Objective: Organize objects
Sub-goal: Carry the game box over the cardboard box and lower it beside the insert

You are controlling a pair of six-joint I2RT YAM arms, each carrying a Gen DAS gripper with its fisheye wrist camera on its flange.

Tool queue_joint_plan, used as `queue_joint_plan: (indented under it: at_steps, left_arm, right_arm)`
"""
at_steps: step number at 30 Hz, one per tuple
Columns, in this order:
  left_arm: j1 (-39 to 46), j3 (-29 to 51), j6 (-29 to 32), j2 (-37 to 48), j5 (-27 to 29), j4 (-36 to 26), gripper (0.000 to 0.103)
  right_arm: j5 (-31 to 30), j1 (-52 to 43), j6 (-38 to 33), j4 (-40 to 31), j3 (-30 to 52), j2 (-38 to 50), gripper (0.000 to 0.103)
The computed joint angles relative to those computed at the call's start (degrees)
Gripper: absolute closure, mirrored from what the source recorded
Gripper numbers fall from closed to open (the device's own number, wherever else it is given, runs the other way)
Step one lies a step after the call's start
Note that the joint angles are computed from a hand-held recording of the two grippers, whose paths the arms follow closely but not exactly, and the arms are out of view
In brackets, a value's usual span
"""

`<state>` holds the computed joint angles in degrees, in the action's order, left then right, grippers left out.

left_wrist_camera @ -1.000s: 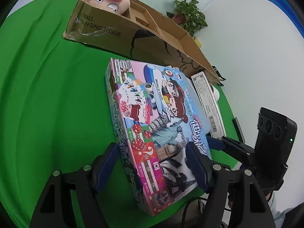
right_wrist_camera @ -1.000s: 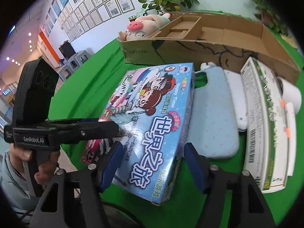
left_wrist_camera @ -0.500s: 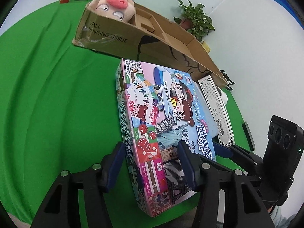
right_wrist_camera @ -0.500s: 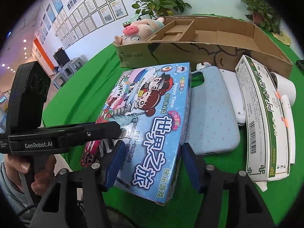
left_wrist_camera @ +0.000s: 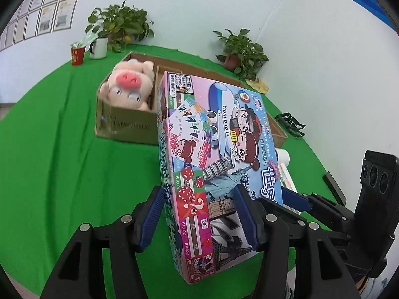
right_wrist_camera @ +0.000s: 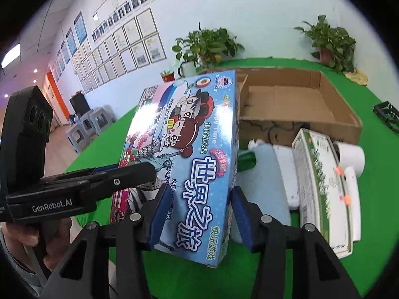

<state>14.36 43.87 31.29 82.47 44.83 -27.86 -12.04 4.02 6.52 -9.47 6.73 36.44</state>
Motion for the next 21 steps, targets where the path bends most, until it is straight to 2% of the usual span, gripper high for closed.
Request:
queue_joint_plan:
  at_steps: [10,21]
  left_arm:
    - [-6.5,5.0,-8.4,-4.9,0.5,-0.2,0.049]
    - [-14.3,12.5,-16.0,-4.7,-3.1,2.3,0.051]
  right_arm:
    - [-1.6,-6.2,-3.5,1.5,5.7,1.8,0.055]
    - [-3.9,-11.8,-4.1,5.7,9.5,5.9,0.058]
